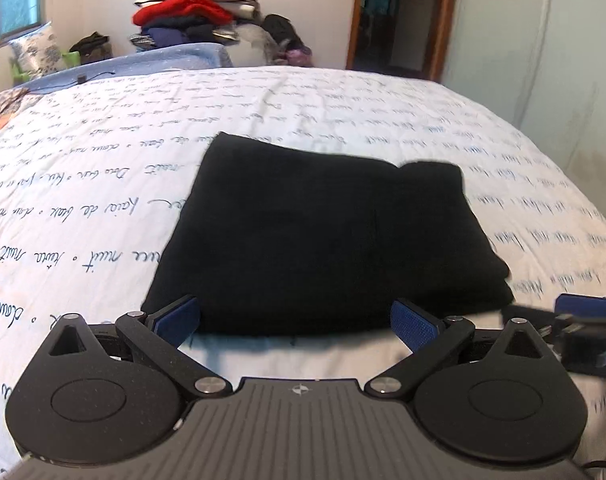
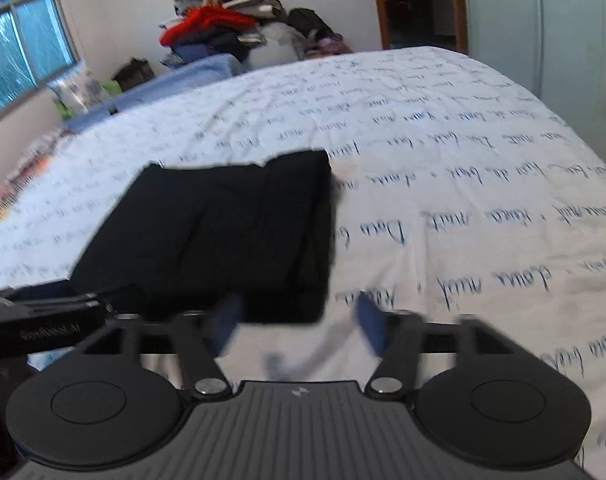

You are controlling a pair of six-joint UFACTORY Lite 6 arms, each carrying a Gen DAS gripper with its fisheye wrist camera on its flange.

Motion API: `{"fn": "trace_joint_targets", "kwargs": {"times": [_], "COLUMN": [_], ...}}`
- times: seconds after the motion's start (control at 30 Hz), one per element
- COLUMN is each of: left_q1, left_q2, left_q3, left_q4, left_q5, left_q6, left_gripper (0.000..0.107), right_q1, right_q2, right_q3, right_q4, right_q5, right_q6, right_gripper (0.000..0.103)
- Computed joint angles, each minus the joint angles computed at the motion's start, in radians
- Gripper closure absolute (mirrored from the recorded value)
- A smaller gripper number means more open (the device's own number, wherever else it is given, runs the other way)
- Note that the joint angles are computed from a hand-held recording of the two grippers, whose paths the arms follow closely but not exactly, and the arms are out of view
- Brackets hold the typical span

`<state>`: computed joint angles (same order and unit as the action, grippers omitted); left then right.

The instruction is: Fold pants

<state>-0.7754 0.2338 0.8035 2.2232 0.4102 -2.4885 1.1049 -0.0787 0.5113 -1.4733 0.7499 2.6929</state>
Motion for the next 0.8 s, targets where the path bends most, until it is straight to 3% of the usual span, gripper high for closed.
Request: {"fn": "trace_joint_targets", "kwargs": {"times": [0.17, 0.33, 0.47, 0.8], "left_q1": [-0.036, -0.051, -0.05, -0.159], "left_q2": [-0.085, -0.164, -0.27, -0.501], "left_q3": [-0.064, -0.107, -0.196, -0.342], "left_q4": [-0.129, -0.304, -0.314, -0.551], "left_q5": [0.016, -0.008, -0.027, 0.081], "left_q6": [0.133, 0.27, 0.253, 0.42], "left_gripper": [0.005, 0.005, 0.005, 0.005], "right_q1": [0.053, 0.15, 0.245, 0.417], "right_q2": [0.069, 0.084, 0.092, 0.148], "right_q3": [0.06, 0.088, 0.102, 0.169], "right_q4": [0.083, 0.144, 0.216, 0.311], "right_q5": [0.013, 0.095, 0.153, 0.249], "right_q6": [-0.075, -0.078, -0.068, -0.034], "right_gripper": [0.024, 0.024, 0.024, 0.024]}}
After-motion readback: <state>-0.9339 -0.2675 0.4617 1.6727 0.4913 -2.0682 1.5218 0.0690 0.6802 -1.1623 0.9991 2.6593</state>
